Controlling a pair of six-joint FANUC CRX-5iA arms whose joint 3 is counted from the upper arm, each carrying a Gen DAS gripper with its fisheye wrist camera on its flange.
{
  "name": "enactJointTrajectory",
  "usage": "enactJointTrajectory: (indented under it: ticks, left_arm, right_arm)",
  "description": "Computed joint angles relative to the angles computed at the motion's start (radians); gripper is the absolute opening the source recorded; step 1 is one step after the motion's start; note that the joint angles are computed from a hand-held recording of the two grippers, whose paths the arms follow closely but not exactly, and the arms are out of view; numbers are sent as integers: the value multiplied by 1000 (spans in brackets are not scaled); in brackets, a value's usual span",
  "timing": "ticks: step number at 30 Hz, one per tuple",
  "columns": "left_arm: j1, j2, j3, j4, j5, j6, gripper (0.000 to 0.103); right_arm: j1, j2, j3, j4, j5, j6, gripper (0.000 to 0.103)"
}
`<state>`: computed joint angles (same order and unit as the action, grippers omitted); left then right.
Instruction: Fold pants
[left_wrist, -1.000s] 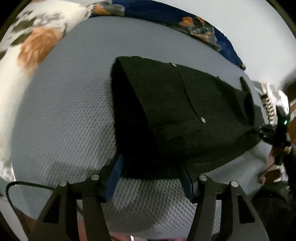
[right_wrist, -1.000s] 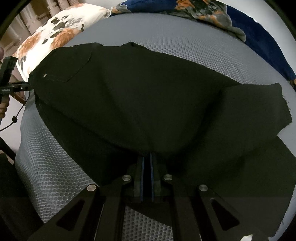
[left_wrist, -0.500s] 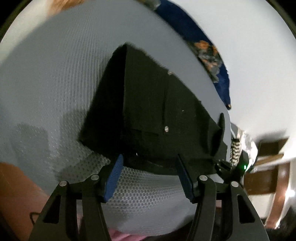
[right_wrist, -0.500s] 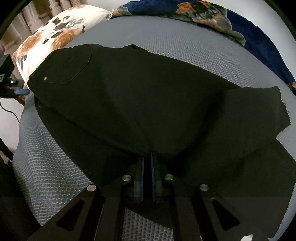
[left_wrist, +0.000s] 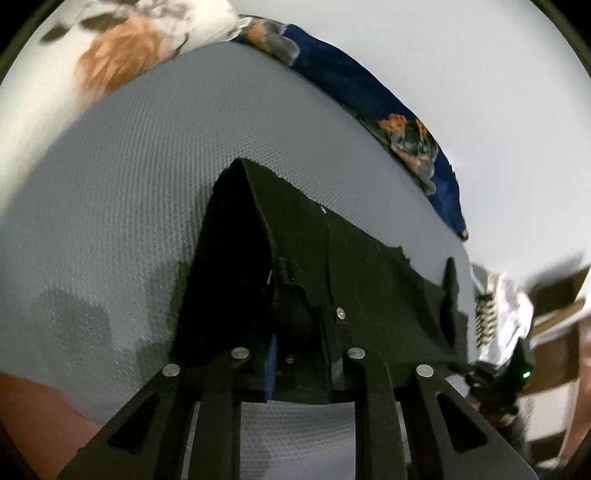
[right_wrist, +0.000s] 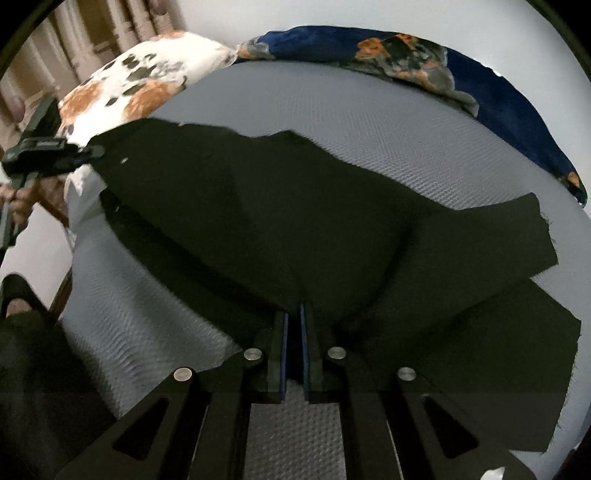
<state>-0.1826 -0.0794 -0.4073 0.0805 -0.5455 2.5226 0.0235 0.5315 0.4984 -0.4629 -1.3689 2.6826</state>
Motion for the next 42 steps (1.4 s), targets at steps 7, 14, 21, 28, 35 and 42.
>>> enactJointTrajectory:
  ticks: [7,14,21,28,35,42]
  left_arm:
    - [12,58,-15,33,-81,-131,20]
    - [-55,103,101,-143,-211,-7,29]
    - [-144,89,234,-356,-464,125,47]
    - [-281,145,400,-527,-464,83,47]
    - [-268,376,545,-242,-255,-351,47]
    - [-277,593,739,-80,-287,-600,47]
  right_arm:
    - [32,30,-65,86,15,-54,5]
    - [36,70,-7,84,-33,-94,9]
    - [16,109,57,37,-104,-159,12]
    - [-3,171,153,9,-191,-219,13]
    - [-12,222,237,-18,-278,-305,15]
    - [-27,244,281,-55,-325,-333,15]
